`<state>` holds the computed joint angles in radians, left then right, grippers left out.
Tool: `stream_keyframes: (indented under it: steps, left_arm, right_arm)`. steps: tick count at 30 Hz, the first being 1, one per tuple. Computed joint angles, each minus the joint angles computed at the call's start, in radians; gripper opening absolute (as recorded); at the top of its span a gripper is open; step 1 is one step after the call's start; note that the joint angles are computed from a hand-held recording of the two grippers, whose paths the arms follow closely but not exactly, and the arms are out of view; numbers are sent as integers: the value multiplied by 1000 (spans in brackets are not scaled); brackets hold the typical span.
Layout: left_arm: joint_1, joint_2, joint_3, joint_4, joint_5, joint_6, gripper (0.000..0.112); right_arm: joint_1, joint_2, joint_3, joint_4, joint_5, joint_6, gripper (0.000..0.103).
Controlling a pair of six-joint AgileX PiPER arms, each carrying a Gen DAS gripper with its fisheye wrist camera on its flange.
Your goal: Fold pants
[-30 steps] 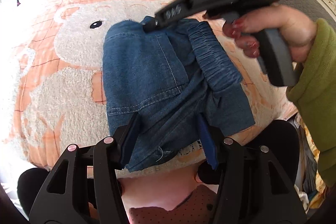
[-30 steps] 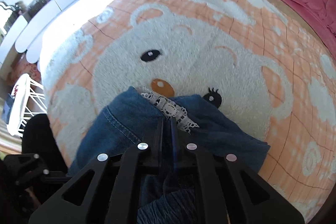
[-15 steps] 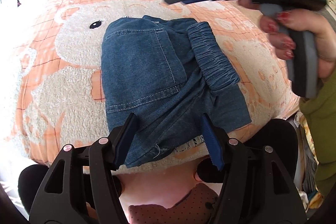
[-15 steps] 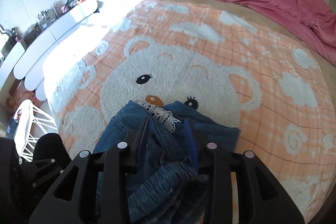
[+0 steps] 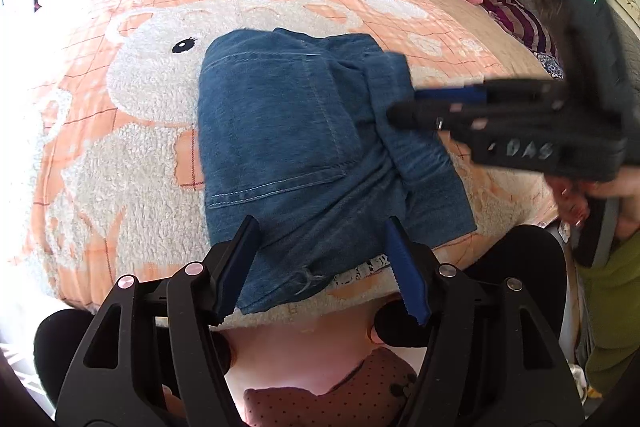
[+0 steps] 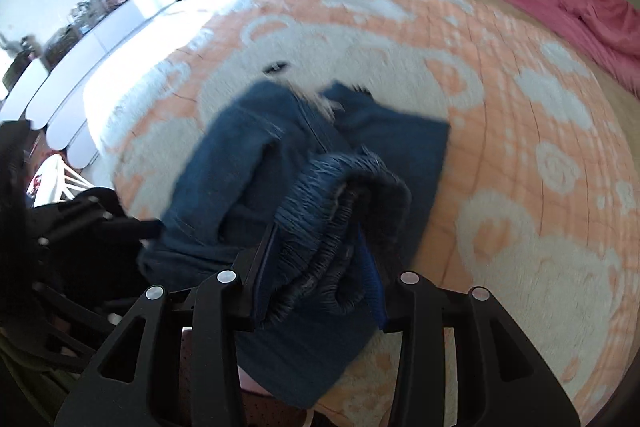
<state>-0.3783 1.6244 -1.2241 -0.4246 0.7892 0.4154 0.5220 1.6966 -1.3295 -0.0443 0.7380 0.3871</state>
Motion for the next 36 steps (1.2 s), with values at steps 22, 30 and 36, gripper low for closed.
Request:
stream_keyframes:
  steps: [22, 30, 36]
  left_arm:
    - [63, -67, -83, 49, 11, -39, 80]
    - [86, -11, -159, 88, 12, -77, 88]
    - [95, 36, -186, 96, 7, -79, 90]
  right_arm:
    - [136, -287, 83, -498, 34, 518, 75]
    - [126, -295, 138, -551, 51, 639, 85]
    - [109, -280, 188, -554, 38, 705, 91]
